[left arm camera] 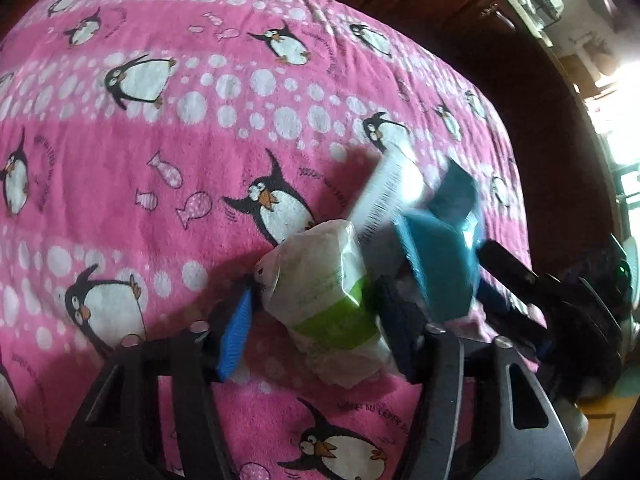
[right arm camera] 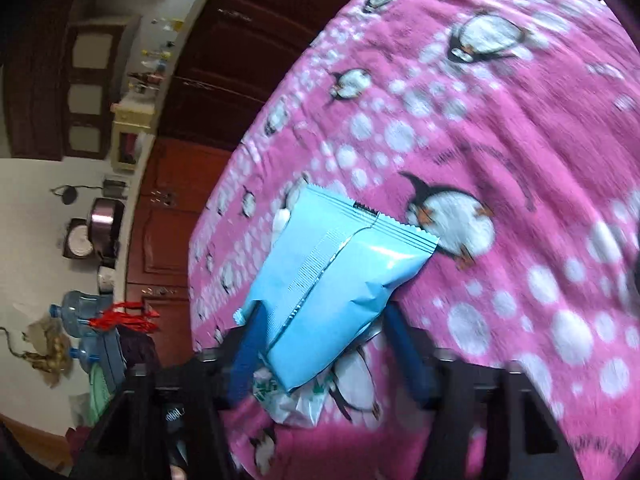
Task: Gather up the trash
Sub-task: 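Grasp the white-green tissue pack with the left tool while the right tool grasps the blue packet, then lift the tissue pack and blue packet and carry them over the bin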
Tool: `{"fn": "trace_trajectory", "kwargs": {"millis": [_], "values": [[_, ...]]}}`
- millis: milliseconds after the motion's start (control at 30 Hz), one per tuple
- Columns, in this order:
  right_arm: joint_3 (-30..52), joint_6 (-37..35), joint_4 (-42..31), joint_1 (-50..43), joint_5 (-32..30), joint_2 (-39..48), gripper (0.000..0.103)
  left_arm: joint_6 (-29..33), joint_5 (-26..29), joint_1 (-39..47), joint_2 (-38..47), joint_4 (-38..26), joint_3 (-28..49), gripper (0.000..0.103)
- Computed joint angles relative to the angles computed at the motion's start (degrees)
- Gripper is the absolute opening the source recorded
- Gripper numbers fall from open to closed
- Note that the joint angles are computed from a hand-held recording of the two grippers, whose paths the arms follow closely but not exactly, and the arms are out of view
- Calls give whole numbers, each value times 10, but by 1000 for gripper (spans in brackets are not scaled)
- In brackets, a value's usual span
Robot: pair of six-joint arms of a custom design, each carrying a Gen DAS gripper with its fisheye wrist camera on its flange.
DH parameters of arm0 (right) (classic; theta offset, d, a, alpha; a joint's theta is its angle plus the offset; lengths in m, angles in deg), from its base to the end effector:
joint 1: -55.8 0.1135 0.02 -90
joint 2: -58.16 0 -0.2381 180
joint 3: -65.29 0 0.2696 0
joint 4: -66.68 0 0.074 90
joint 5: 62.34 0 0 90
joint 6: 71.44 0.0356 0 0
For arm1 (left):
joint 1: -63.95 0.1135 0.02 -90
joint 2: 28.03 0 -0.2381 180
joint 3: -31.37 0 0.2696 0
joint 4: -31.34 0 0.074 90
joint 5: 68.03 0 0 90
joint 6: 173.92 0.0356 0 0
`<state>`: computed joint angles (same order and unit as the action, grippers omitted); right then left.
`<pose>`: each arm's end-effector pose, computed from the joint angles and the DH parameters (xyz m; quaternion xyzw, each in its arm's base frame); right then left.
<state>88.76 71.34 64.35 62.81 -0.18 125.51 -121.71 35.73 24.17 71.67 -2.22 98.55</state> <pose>0.1921 0.0404 0.0702 0.2676 0.8646 0.3739 0.2025 0.2493 -0.2186 0.1040 0.0417 0.9707 -0.2202 0.0870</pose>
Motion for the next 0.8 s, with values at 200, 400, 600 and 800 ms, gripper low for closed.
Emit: {"fn": "trace_trajectory", "kwargs": {"millis": [200, 400, 600, 800], "values": [[9, -82, -141, -5, 39, -126, 5, 46, -7, 20, -39, -8, -9, 35], [40, -137, -261, -24, 56, -201, 11, 85, -31, 48, -76, -28, -10, 33], [30, -52, -123, -14, 16, -80, 68, 94, -43, 65, -79, -24, -13, 33], [42, 94, 162, -23, -5, 156, 68, 98, -40, 72, -72, -17, -13, 33]]}}
